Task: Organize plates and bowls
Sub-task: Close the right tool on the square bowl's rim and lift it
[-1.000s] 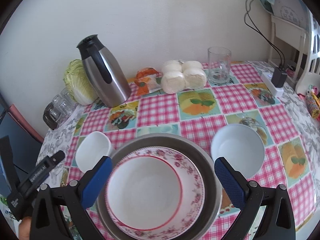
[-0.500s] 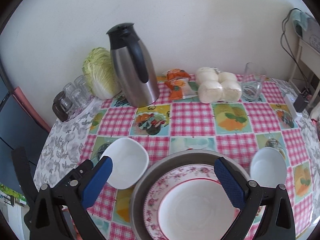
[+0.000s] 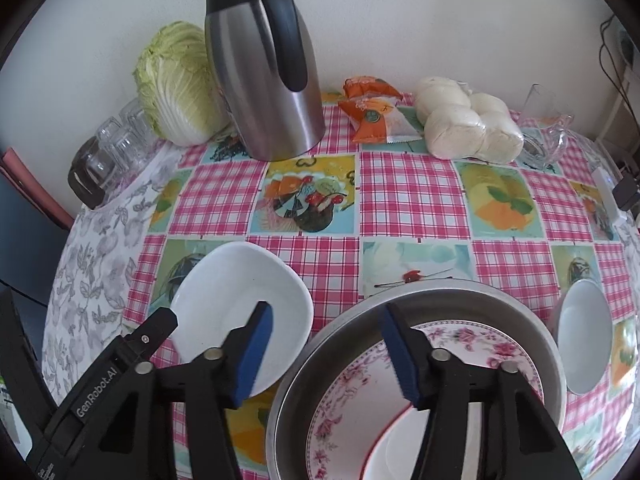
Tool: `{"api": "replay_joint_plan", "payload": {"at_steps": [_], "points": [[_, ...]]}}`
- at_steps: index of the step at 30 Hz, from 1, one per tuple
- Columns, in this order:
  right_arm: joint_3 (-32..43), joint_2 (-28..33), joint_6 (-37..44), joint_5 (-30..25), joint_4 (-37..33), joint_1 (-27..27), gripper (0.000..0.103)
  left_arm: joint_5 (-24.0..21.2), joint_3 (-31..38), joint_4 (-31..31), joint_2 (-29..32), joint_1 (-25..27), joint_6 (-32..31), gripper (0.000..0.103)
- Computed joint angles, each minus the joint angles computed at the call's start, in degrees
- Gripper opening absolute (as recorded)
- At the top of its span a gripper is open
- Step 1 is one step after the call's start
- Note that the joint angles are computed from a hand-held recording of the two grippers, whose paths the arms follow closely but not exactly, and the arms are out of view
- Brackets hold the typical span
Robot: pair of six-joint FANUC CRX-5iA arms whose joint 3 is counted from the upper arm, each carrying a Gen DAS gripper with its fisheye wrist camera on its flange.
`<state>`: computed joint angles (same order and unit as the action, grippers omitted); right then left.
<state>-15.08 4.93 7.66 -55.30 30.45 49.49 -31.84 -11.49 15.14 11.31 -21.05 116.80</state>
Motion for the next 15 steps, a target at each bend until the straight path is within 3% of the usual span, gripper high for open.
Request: {"api": "replay_joint_plan", "payload": {"at_steps": [11, 15], "points": [[3.23, 4.8, 4.83, 0.59, -2.33, -1.65, 0.022, 0.47, 1.51, 3.73, 3.47, -0.79, -3.97, 0.062], [4.07, 5.95, 5.89, 0.89, -3.55, -2.15, 0.015, 0.06, 2.07, 4.85, 4.8, -1.05, -5.21, 0.048]]}}
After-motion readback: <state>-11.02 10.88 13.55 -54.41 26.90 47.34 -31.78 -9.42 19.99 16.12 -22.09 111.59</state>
